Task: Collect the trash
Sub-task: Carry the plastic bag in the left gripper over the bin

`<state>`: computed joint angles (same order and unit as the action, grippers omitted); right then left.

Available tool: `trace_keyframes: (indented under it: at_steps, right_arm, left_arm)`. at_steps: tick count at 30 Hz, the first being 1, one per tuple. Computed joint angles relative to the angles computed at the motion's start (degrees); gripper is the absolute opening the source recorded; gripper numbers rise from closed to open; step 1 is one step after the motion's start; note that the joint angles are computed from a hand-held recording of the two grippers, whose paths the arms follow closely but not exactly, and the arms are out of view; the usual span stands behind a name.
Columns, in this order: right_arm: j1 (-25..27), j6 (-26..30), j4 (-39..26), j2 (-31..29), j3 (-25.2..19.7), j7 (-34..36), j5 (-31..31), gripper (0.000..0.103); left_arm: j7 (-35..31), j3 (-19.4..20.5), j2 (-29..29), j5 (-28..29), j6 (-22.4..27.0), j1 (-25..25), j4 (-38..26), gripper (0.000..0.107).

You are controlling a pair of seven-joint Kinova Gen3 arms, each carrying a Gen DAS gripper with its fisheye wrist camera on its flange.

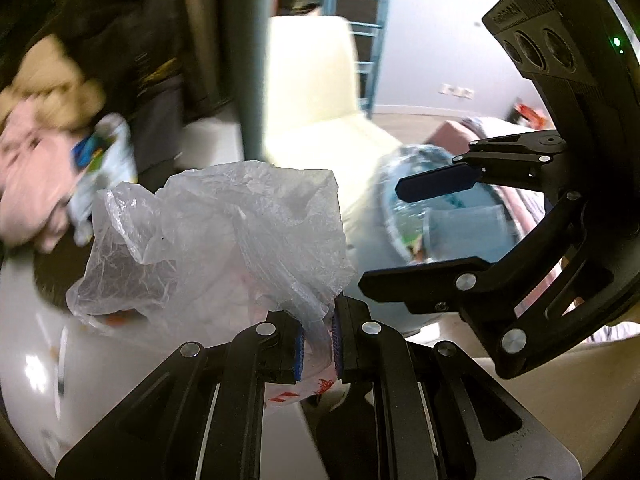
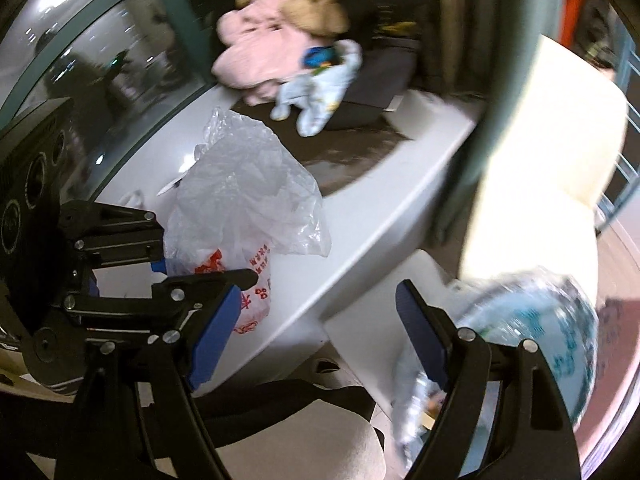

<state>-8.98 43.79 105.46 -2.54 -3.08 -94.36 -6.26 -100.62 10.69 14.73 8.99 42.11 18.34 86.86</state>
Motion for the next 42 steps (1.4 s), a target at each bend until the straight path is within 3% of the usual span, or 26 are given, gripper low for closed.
trace_keyframes:
  at_steps: [12, 15, 22, 32, 36, 42]
  right_arm:
    - [6.34, 0.63, 5.86, -7.93, 3.23, -6.24, 3.07, 0.076]
    - [8.37, 0.52, 7.26, -9.88, 1.46, -11.41, 6.36, 0.076]
    - [10.80, 1.57, 9.88, -13.55, 1.88, -17.36, 9.43, 0.076]
    - [16.35, 6.28, 11.76, -20.56, -0.04, -26.67, 15.64, 0.076]
    - [16.79, 8.17, 12.09, -21.34, 0.47, -28.12, 16.67, 0.076]
    - [15.20, 8.87, 12.25, -19.73, 1.65, -27.29, 16.16, 0.076]
  left_arm:
    - [-8.10, 3.74, 9.02, 1.84, 5.57, 4.46, -13.73, 0.010]
    - [-10.45, 4.25, 11.19, 2.52, 7.30, 5.47, -16.90, 0.010]
    - [-15.52, 4.58, 15.93, 2.83, 11.76, 8.72, -24.75, 0.010]
    - [-20.77, 5.76, 20.59, 5.38, 14.34, 12.21, -33.11, 0.010]
    - [-21.00, 5.76, 22.95, 6.79, 17.11, 13.18, -36.60, 0.010]
    - [-20.10, 5.04, 24.61, 8.04, 19.06, 13.66, -36.92, 0.010]
